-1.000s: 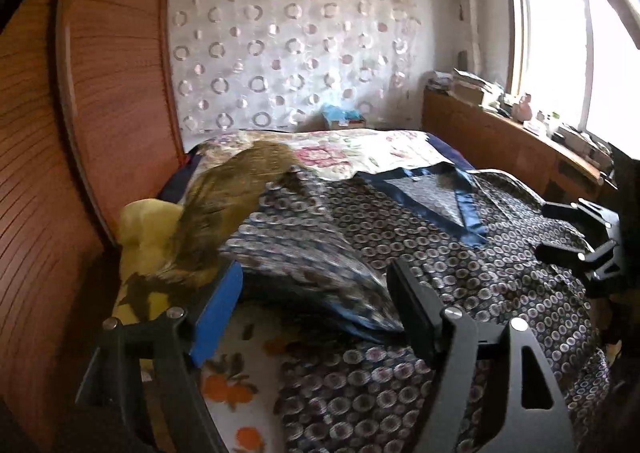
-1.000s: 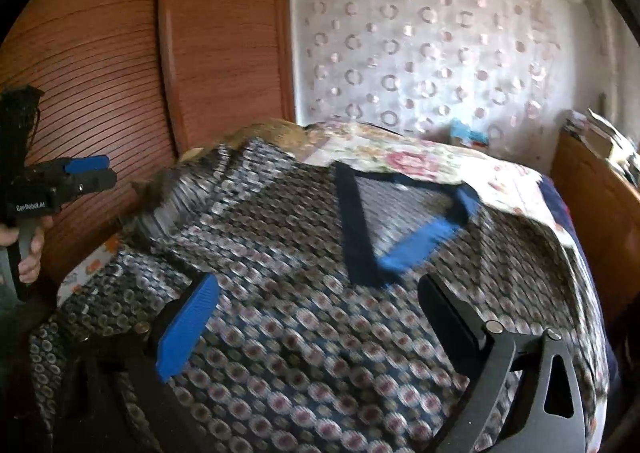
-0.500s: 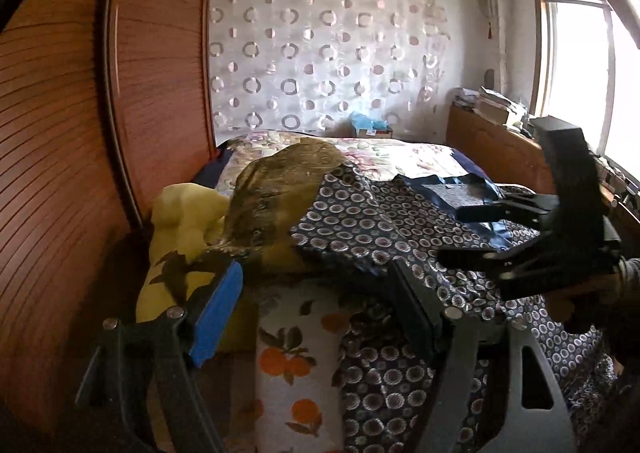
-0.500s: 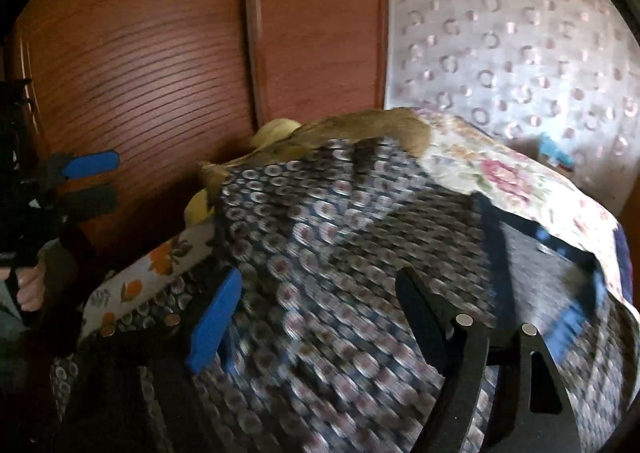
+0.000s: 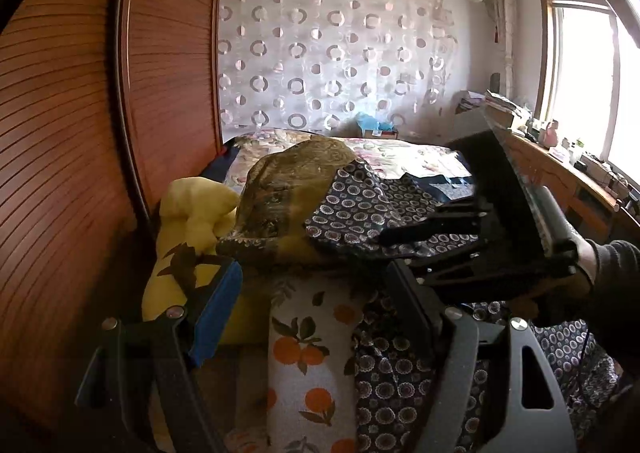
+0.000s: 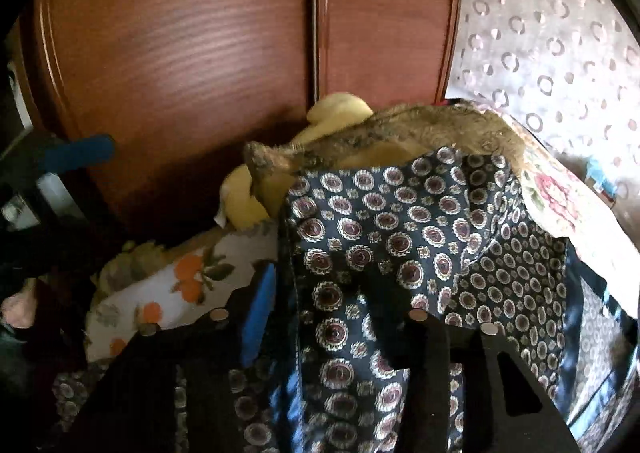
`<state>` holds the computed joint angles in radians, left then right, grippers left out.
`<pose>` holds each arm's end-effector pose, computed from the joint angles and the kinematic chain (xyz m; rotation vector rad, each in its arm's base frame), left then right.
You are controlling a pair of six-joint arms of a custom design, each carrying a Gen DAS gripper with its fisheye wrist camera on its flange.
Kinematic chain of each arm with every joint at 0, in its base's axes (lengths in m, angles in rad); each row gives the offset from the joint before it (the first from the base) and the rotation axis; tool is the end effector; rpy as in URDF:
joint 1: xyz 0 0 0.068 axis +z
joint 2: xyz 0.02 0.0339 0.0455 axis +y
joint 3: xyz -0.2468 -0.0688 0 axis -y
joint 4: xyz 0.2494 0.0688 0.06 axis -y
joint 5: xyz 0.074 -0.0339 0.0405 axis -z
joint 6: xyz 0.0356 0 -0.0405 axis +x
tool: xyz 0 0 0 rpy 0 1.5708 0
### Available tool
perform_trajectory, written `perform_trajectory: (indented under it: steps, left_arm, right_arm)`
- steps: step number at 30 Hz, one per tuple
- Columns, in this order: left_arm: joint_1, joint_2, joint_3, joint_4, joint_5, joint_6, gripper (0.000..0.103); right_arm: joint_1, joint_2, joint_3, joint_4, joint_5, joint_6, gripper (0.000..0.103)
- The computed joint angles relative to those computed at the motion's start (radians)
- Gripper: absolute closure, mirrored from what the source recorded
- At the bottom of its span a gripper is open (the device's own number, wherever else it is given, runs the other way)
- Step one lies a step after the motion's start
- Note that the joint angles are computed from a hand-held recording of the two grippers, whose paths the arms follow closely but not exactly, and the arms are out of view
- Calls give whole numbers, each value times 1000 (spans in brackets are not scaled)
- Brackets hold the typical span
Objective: Fold small clothes
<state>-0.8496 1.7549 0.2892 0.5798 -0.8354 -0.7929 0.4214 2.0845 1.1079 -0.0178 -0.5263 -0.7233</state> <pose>0.1604 -0.1425 0.0386 -0.2716 2.1009 0.0867 0.3465 0.1749 0.0675 -1.4894 1.9509 0.5426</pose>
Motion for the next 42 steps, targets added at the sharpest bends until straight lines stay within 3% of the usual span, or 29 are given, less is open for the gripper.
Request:
perform_trajectory:
  steps: [2,4,10,18,20,24,26,34,37,42]
  left_arm:
    - [-2,1,7,-12,1,-2,27]
    - [-1,9,14,-16,3,2,27]
    - [4,20,26,-4,9,16,27]
    - [49,84,75,42,74,71,27]
    - [60,102,94,41,88,81,27]
    - [85,142,152,39,130,115,27]
    - [102,163,189,27,150,140,27]
    - [199,272,383,-39,255,288,27]
    - [255,303,458,-69,323,334,27]
    - [333,365,603,-153,421,389,44]
  right_arm:
    - [21,28,8,40,37,-1,86]
    - [17,35,16,50,18,7,93]
    - [-71,12,45,48,-108,104,95]
    - [-185,86,107,144,-76,249,95]
    - [-216,108,129,130,-56,260,77]
    - [-267,164,179,107,-57,235,69]
    - [-287,171,175,116,-52,222,53]
    - [-402,166,147,94,-24,130,49]
    - [-450,205,201,49,4,96,49]
    - [-496,288,308,-8,55,55,49]
